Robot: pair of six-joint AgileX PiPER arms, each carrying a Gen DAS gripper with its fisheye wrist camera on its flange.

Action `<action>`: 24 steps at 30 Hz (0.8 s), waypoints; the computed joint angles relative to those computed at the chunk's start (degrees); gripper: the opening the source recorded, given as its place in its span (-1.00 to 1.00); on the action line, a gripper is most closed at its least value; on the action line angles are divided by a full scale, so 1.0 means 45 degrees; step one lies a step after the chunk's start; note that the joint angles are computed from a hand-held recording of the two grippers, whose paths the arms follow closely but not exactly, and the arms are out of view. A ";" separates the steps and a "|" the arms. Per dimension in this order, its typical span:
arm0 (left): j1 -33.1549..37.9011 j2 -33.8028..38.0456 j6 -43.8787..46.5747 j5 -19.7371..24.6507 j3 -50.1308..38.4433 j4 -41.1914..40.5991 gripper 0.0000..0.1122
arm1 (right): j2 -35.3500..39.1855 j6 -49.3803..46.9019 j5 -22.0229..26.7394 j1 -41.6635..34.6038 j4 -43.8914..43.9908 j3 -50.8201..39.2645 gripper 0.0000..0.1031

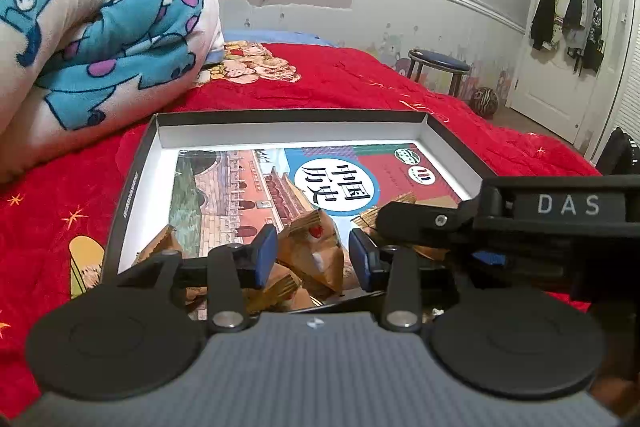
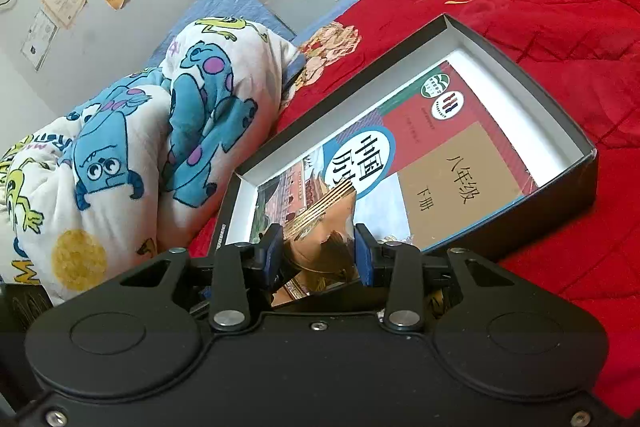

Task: Organize objects
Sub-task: 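Lower both paper pieces into the box and open both grippers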

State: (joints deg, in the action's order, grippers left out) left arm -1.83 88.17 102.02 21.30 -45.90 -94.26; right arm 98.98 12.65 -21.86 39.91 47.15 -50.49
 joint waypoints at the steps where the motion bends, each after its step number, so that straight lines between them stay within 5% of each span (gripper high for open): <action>1: 0.0010 -0.0038 -0.0177 -0.0015 -0.0011 0.0135 0.03 | -0.0048 -0.0198 0.0045 0.0001 0.0233 0.0005 -0.29; 5: 0.0205 -0.0154 -0.2158 0.0083 -0.0258 0.1664 0.24 | -0.0123 -0.1791 0.0245 0.0035 0.1803 -0.0190 -0.29; 9: 0.0661 -0.0154 -0.4786 0.0556 -0.0459 0.3486 0.26 | -0.0191 -0.3869 0.0453 0.0110 0.3736 -0.0467 -0.29; 14: 0.1038 -0.0964 -0.5463 0.0702 -0.0282 0.4358 0.26 | -0.0696 -0.7098 0.0341 0.0414 0.6884 -0.0638 -0.15; 24: 0.3439 -0.3645 -0.4815 0.3491 -0.0090 0.4931 0.55 | -0.4074 -1.1046 -0.2884 0.2236 1.0974 0.0118 0.36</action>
State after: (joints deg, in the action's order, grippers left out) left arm 13.65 71.77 80.36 37.01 -46.30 -72.07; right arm 80.65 -37.06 -34.84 49.97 96.53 -49.96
